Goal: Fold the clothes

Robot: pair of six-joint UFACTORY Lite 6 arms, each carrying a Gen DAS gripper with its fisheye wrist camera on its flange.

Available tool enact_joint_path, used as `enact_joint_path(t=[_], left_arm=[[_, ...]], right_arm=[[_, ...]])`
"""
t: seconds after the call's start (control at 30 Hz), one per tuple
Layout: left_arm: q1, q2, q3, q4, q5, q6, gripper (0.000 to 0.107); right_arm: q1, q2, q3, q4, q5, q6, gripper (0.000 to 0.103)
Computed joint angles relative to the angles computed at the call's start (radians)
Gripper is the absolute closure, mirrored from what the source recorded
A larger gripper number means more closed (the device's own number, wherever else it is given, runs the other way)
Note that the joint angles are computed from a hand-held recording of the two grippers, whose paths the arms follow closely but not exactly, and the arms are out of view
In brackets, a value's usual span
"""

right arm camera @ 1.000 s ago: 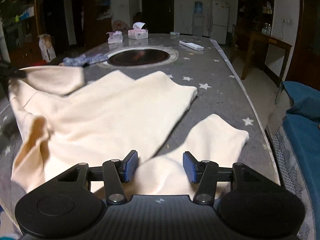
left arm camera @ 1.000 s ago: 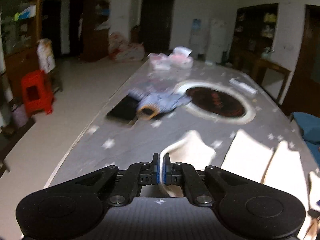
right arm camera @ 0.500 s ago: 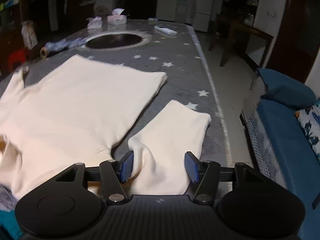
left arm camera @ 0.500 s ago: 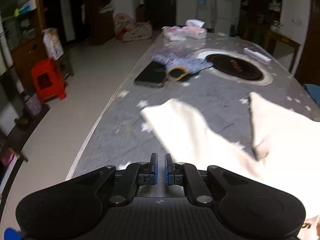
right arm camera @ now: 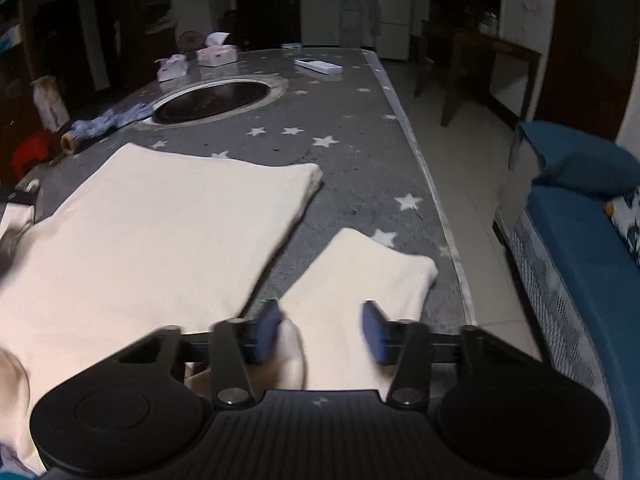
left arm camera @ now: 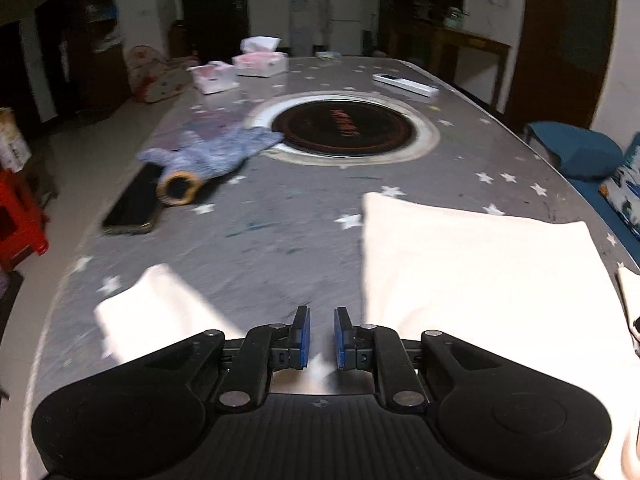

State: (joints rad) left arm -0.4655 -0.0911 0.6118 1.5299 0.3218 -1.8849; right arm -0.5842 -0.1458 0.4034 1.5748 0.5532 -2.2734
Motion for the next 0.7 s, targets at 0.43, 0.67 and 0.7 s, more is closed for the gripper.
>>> enact_joint_path(t=[0.43, 0.67, 0.7], left_arm=[[0.036, 0.374, 0.309, 0.226, -0.058, -0.192, 0.064], [0.063, 0.455, 0.388, 0.352, -0.074, -0.27, 0.067], [0.068, 0.463, 0.395, 0.394, -0.081, -0.304, 0.077]], right_arm=[[0.054, 0.014, 0.111, -0.022, 0.008, 0.12, 0.078], [0.24, 0.295, 0.354, -0.042, -0.015, 0.298, 0.068], [0.261, 0.335, 0.387, -0.052, -0.025, 0.328, 0.069]])
